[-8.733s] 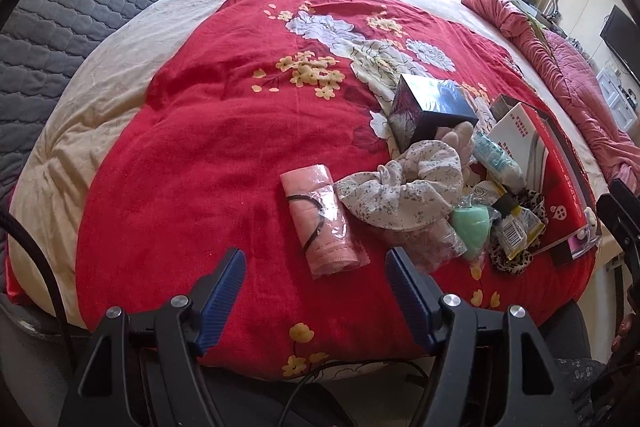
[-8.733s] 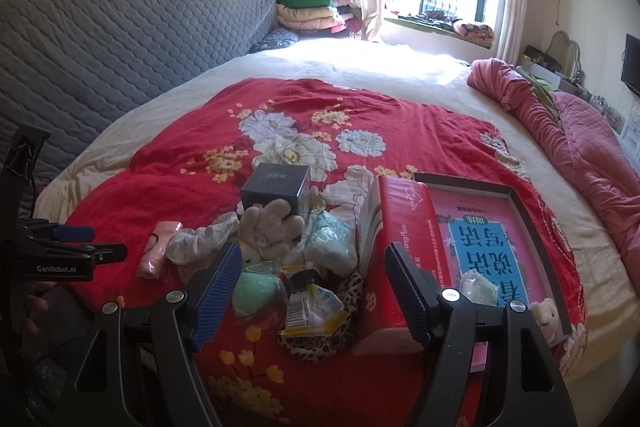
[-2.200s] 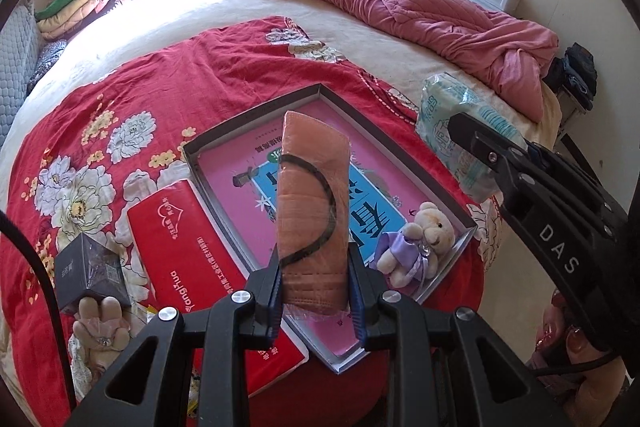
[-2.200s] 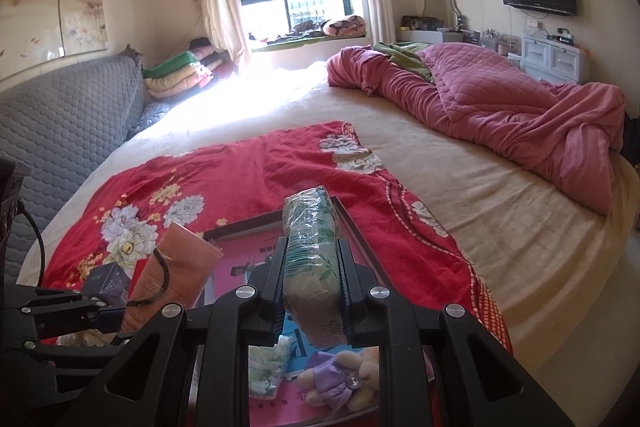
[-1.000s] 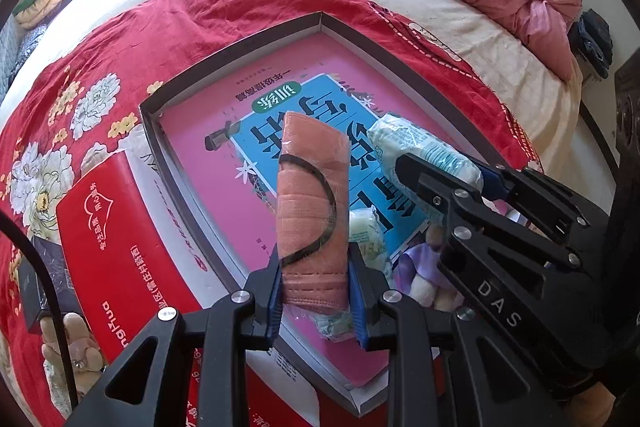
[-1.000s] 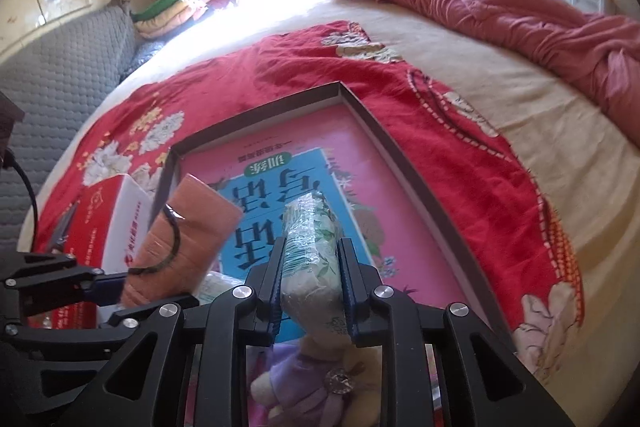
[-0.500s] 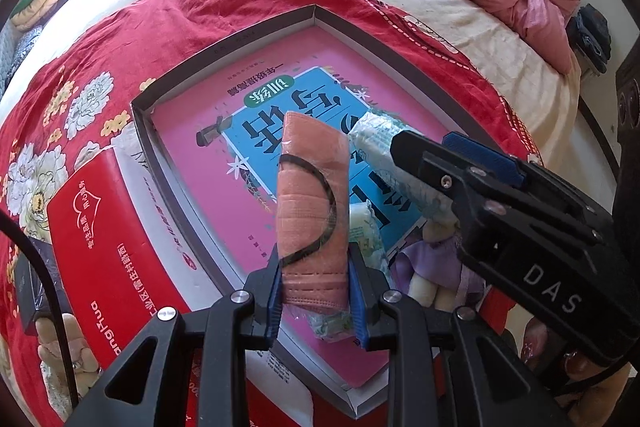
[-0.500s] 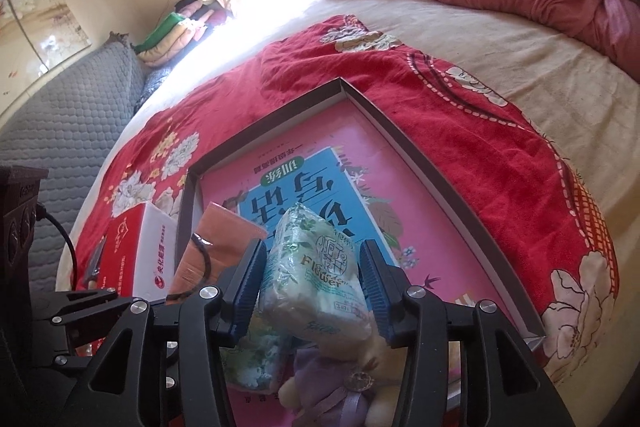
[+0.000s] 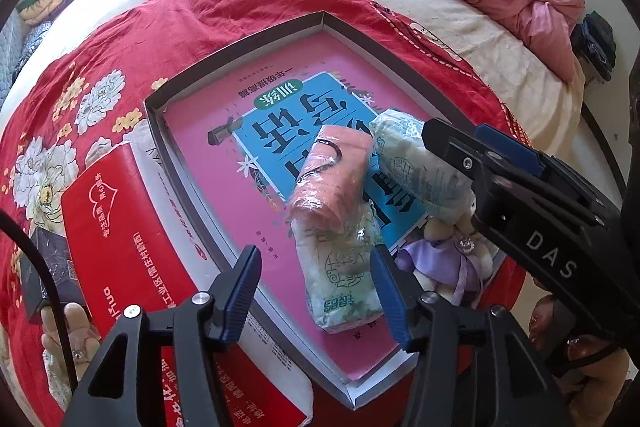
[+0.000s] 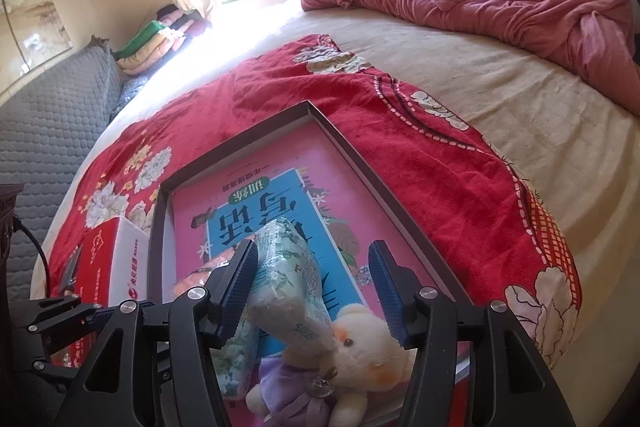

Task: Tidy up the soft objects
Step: 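Lower the towel with the left tool while the right tool lowers the pack into the tray, then open both tools to release the towel and pack into the tray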

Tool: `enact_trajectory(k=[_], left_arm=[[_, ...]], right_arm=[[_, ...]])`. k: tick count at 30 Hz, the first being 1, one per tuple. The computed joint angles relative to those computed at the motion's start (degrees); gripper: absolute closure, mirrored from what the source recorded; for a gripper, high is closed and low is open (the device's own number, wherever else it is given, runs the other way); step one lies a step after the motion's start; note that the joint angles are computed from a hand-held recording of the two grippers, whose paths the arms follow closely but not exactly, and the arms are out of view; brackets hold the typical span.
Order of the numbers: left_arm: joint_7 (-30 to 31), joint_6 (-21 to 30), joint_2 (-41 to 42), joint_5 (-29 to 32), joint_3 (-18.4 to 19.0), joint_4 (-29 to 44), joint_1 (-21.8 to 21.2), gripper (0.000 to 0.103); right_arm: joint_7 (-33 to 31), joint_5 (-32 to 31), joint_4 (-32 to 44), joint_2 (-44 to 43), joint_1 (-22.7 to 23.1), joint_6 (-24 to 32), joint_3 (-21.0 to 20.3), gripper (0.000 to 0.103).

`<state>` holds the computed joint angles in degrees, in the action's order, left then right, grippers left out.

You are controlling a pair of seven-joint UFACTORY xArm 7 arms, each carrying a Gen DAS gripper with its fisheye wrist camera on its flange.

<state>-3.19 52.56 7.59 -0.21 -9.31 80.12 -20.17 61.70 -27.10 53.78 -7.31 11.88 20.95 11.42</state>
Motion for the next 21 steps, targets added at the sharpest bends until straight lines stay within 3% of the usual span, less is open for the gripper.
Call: enact_trajectory(k=[10, 17, 21], left_arm=[[1.6, -1.6, -3.6, -3.8, -0.1, -2.0, 0.9, 0.033], [0.6, -2.6, -7.2, -4.8, 0.4, -3.8, 1.7, 0.026], [1.1, -2.8, -9.5, -5.9, 0.7, -5.1, 2.4, 0.022]], right_arm=[[6.9, -6.2, 0.1, -2.3, -2.1, 2.7, 1.7, 0.031], [9.7, -9.4, 0.9, -4.1, -2.3, 3.8, 2.5, 0.029], [11.7, -12.3, 2.7, -4.6, -2.7, 7.1, 4.1, 0.029]])
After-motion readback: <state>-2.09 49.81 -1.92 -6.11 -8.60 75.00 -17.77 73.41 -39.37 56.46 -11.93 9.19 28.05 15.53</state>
